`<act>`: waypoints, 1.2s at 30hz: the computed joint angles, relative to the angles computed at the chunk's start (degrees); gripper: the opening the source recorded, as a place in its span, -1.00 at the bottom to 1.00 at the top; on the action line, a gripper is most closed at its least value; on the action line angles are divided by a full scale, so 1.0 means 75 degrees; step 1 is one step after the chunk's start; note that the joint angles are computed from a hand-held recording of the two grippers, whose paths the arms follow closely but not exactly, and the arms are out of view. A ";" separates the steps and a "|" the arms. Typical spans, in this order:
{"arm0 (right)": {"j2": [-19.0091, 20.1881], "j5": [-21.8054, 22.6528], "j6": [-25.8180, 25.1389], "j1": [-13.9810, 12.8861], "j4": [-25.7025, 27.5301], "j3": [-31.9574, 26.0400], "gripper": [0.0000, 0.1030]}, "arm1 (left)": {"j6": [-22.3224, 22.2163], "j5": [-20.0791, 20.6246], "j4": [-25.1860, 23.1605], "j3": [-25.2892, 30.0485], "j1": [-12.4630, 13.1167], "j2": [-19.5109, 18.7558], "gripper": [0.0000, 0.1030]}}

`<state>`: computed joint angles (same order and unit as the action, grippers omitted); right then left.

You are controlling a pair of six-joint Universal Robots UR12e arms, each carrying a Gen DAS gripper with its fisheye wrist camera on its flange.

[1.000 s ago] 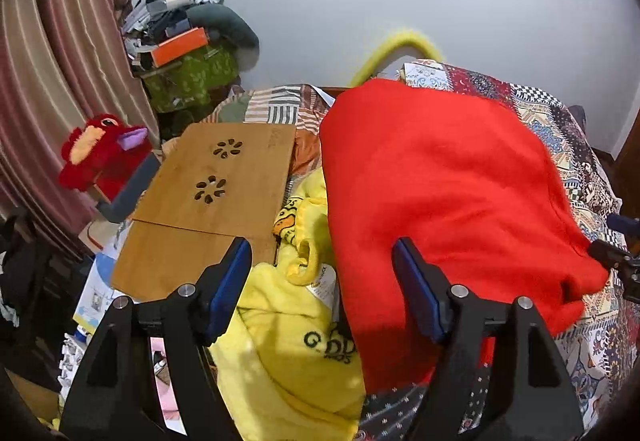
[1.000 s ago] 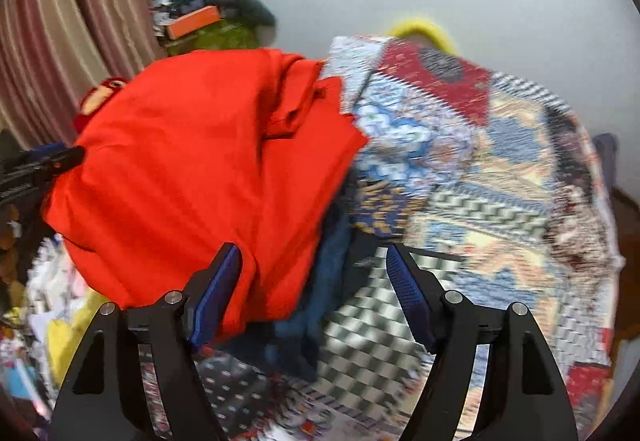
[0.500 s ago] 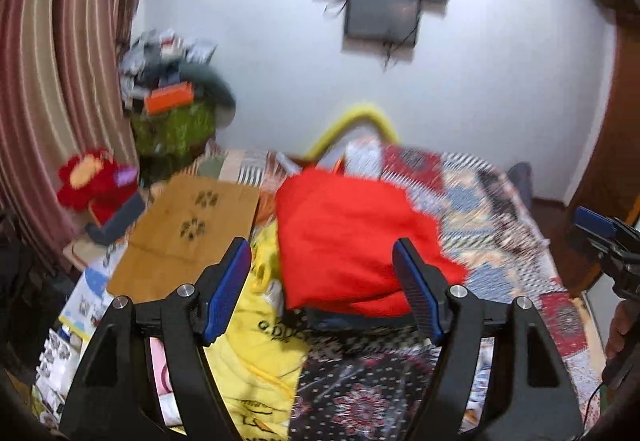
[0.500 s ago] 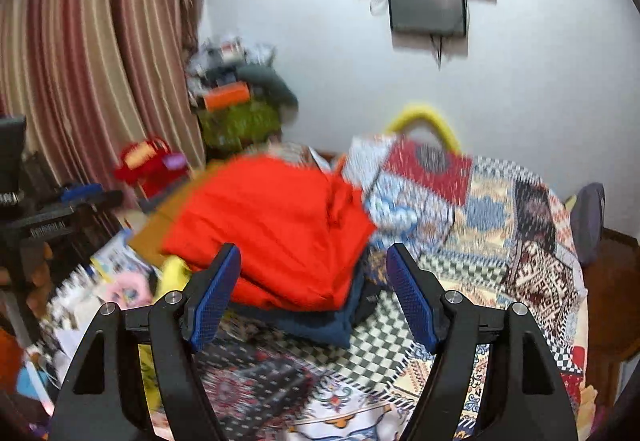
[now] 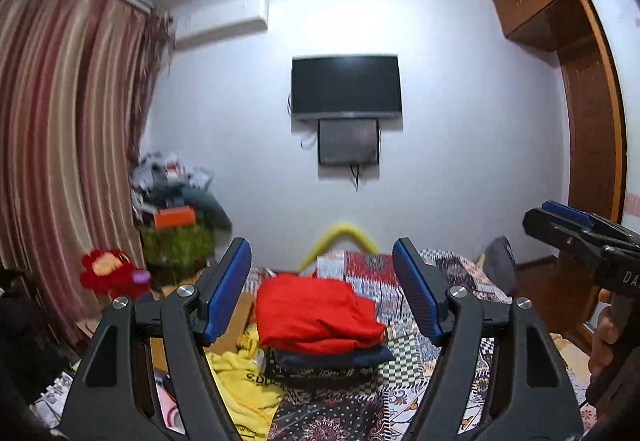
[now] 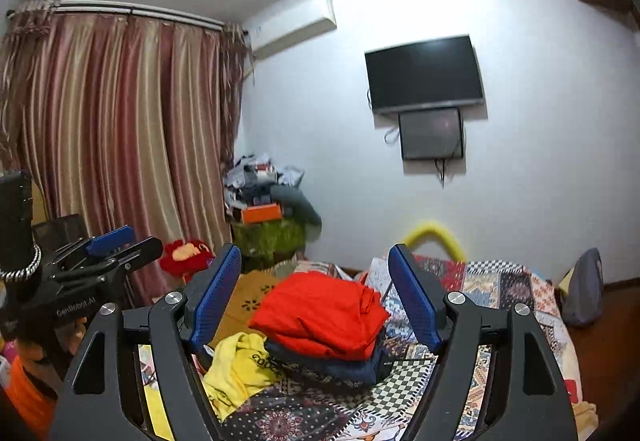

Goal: Fold large clothes

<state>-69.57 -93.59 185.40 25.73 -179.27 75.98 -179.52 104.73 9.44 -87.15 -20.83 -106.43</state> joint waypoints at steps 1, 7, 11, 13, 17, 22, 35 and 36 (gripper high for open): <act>-0.0015 -0.0049 -0.0010 0.0013 -0.0068 0.0047 0.42 | 0.0062 0.0158 0.0192 -0.0064 -0.0073 0.0004 0.43; -0.0074 -0.0535 0.0136 0.0094 -0.0257 0.0246 0.57 | 0.0176 0.0901 0.0718 -0.0281 -0.0375 -0.0022 0.75; -0.0109 -0.0997 0.0234 0.0168 -0.0360 0.0329 0.80 | 0.0075 0.0975 0.0687 -0.0352 -0.0404 -0.0007 0.92; -0.0109 -0.1172 0.0302 0.0191 -0.0379 0.0347 0.98 | 0.0045 0.1041 0.0647 -0.0379 -0.0433 0.0002 0.92; -0.0093 -0.1317 0.0264 0.0224 -0.0321 0.0322 0.99 | -0.0028 0.1039 0.0583 -0.0432 -0.0431 0.0019 0.92; -0.0086 -0.1385 0.0125 0.0272 -0.0238 0.0331 0.99 | -0.0135 0.1021 0.0542 -0.0485 -0.0435 0.0032 0.93; -0.0160 -0.1473 0.0079 0.0289 -0.0131 0.0521 0.99 | -0.0261 0.0986 0.0467 -0.0537 -0.0394 0.0032 0.94; -0.0180 -0.1455 0.0091 0.0281 -0.0099 0.0528 0.99 | -0.0262 0.0985 0.0465 -0.0536 -0.0390 0.0032 0.94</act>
<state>-70.92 -104.50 186.09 27.84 -180.01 79.94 -181.49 112.12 12.93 -91.17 -23.75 -106.19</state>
